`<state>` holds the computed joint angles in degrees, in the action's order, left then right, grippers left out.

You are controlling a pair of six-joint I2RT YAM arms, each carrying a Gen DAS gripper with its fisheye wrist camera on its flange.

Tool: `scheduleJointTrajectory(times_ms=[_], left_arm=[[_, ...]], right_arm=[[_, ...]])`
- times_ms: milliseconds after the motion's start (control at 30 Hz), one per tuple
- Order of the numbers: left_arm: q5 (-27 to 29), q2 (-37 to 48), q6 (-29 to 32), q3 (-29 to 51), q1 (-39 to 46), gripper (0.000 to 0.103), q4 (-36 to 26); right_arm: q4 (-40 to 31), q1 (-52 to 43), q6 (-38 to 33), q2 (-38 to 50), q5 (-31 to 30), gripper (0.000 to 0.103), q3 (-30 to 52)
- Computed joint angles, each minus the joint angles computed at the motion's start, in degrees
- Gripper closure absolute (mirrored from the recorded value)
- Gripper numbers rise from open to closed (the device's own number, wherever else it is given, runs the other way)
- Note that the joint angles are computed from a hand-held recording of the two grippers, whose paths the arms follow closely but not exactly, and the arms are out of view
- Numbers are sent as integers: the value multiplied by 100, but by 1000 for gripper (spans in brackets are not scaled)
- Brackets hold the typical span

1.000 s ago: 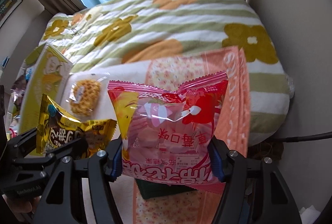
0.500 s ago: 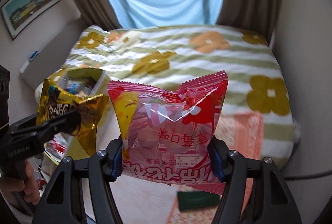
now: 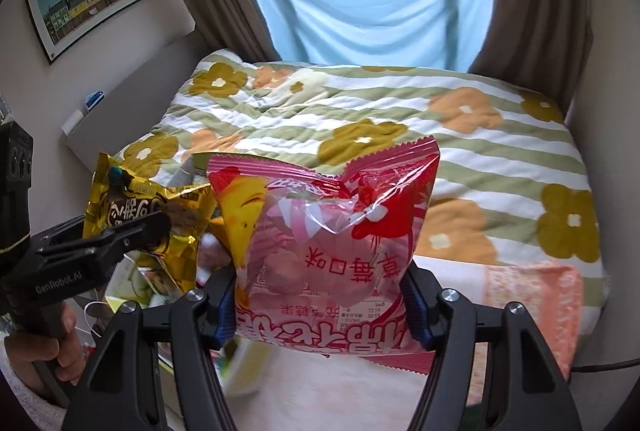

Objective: Organize snacks
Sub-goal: 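Carry both bags over the box and open both tools to drop them in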

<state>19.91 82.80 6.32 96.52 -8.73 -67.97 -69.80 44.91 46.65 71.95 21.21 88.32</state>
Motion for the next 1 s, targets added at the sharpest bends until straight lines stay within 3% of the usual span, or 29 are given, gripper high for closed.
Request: scheduleJointTrajectory(times_ms=[167, 433, 467, 500, 533, 567, 767, 1000], left_arm=[[416, 657, 827, 369, 699, 44, -307], [424, 1366, 1659, 534, 650, 43, -448], [396, 1398, 1757, 535, 622, 36, -435], [392, 1444, 1869, 566, 605, 15, -472], [417, 1472, 1955, 579, 623, 4, -479], [499, 1456, 1992, 558, 676, 0, -439], [714, 1580, 2275, 795, 1071, 0, -797], [693, 1516, 2071, 710, 1548, 0, -796]], right_arm=[[216, 101, 177, 783, 13, 41, 455], [-151, 255, 844, 1547, 265, 41, 1073], [-201, 270, 928, 1619, 305, 41, 1137], [-266, 293, 1017, 1706, 343, 41, 1232], [-304, 295, 1098, 1768, 355, 41, 1278], [-349, 312, 1194, 1818, 370, 41, 1320], [-428, 220, 1254, 2114, 159, 41, 1520], [-119, 16, 710, 2451, -266, 41, 1710]])
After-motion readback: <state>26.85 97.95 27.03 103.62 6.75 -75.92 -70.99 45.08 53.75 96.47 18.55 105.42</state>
